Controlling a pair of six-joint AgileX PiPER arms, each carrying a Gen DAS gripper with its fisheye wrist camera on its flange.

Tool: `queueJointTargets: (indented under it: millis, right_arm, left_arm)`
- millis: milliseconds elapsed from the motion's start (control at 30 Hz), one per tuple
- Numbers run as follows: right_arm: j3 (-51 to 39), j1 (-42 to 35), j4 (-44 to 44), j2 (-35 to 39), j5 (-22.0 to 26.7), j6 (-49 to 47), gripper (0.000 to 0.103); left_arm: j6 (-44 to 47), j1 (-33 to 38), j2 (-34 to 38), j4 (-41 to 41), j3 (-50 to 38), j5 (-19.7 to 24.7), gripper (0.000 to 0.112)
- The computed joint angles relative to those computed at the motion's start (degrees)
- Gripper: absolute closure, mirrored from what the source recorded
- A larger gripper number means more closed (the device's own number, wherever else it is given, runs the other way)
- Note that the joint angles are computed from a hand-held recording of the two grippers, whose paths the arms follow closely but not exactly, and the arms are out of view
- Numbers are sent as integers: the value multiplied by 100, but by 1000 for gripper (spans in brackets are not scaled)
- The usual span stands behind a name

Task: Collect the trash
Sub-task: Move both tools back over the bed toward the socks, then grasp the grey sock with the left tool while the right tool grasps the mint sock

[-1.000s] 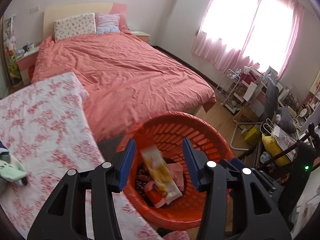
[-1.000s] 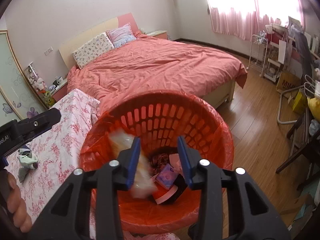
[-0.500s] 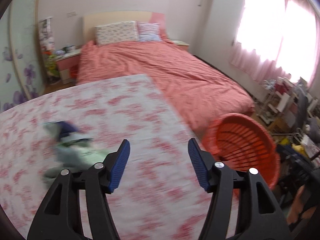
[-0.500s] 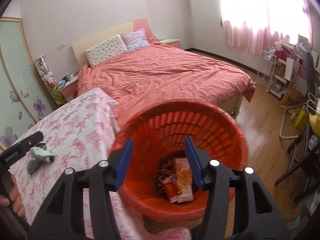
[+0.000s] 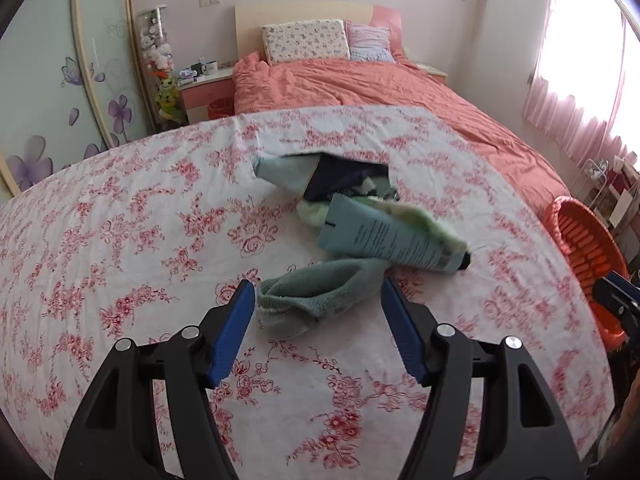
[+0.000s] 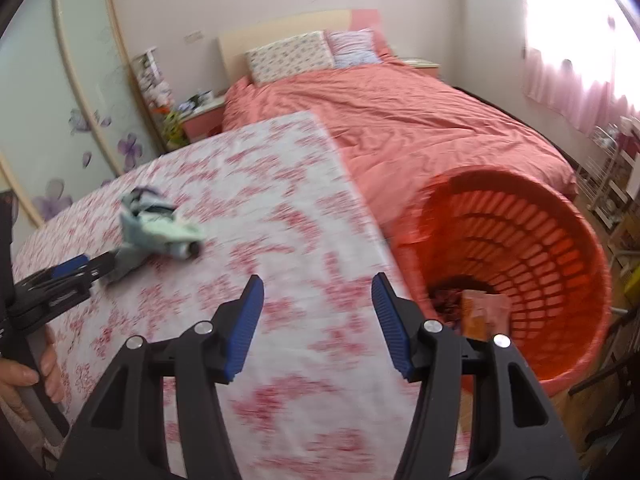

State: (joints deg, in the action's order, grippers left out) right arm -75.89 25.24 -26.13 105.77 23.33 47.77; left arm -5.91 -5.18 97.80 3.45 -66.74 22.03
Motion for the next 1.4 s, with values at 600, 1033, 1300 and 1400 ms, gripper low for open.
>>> queueJointTargets:
  millis: [600,1033,1300,1400]
  right_arm:
    - [-2777,855,957,1730,893,-1026,58]
    - [-6513,1099,1012,3728,2896,-1629,59]
    - [-7554,1113,929,4310,3477,-1909,88]
    - [-6809,1105,832,3950,3063,-1784,97]
  left_arm:
    - [899,1495,-151,-779,438,-68,99]
    - [1627,2011,-160,-1486,575,-232,76]
    - [1896,2077,-119,-1833,561,-234,75]
    - [1896,2082,-109,-1825,550,-232,75]
